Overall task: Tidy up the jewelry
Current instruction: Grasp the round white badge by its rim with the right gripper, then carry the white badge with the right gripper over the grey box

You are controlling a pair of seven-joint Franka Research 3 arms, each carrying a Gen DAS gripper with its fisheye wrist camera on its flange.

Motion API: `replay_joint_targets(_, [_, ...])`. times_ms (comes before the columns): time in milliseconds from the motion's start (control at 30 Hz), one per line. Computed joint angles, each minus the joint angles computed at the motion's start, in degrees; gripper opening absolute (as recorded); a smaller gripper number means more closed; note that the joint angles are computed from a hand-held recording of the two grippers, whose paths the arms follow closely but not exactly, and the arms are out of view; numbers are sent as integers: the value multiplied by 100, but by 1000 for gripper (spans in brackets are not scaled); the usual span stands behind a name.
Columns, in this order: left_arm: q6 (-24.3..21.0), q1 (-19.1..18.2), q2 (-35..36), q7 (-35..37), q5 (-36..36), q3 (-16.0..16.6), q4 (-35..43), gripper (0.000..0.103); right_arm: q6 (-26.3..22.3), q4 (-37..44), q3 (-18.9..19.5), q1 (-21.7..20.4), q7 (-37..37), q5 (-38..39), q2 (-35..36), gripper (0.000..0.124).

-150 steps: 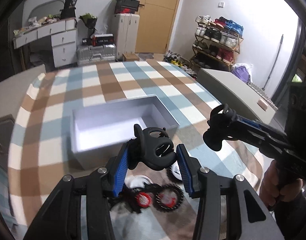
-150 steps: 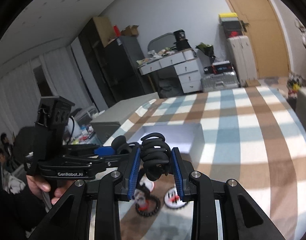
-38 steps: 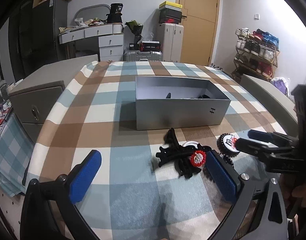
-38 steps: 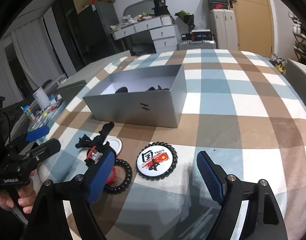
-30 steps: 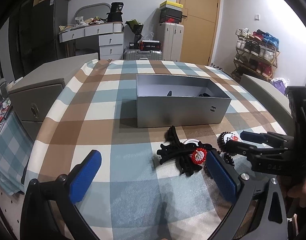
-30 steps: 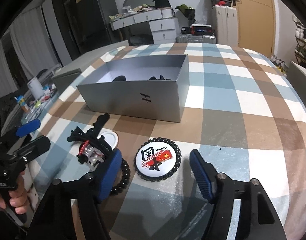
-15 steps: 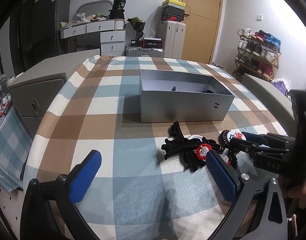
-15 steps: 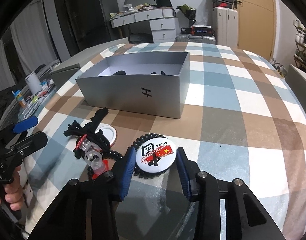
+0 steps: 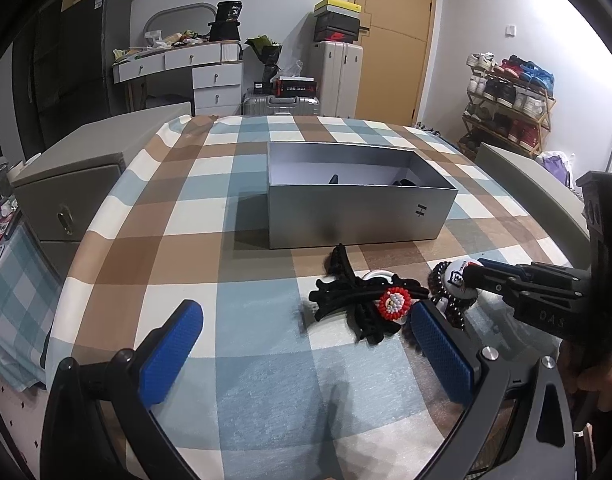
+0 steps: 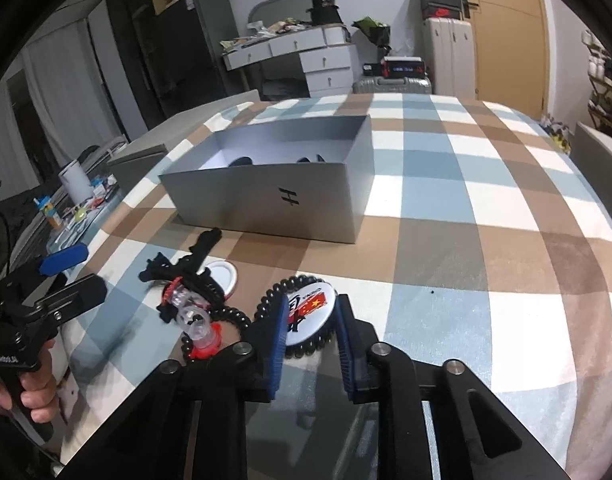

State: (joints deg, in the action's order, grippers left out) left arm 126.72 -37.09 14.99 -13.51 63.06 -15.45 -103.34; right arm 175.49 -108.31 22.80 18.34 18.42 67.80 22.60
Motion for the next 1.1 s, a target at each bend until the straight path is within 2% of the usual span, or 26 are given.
replay_joint_targets(100, [76,11,14,10,3,5,15,102,9,25,318,-261,-801,658,-34,12])
replay_joint_targets(167, [179,25,8,-7,11,11,1,102,-135,33,308,-272,-1151,978,-85,8])
replay_joint_targets(367, [554,40,21,28,170,35,4,102,-383,38,10,-33,-1572,1453,-176,6])
replay_joint_targets(500, [1192,89,62,133,436,67,27,102,-631,34,-210,64,-1804,1882,-261,6])
replay_joint_targets(567, [1517,108,161,348,532,88,145,102,-791,24,-332,97,-1897,2110,-319,6])
replay_joint_targets(767, [2096,43,563,1179,488,243,675,101,-1033,-7,-736,304,-2007,2556,-449,7])
replay_joint_targets(833, [2475,99,656,1380,335,297,753,101,-1148,-41,-839,334,-1993,2642,-491,7])
replay_joint_targets(900, [3034,225,764,1653,61,323,790,101,-1222,-74,-916,354,-1989,2692,-524,7])
replay_joint_targets(967, [3267,273,804,1919,-322,338,786,99,-1266,-109,-970,368,-2038,2759,-552,7])
replay_joint_targets(1033, [3511,340,830,2238,-717,321,752,87,-1275,-130,-1013,392,-2004,2753,-557,7])
replay_joint_targets(1100, [3452,303,863,2511,-1028,340,780,84,-1281,-135,-1039,398,-1994,2777,-549,7])
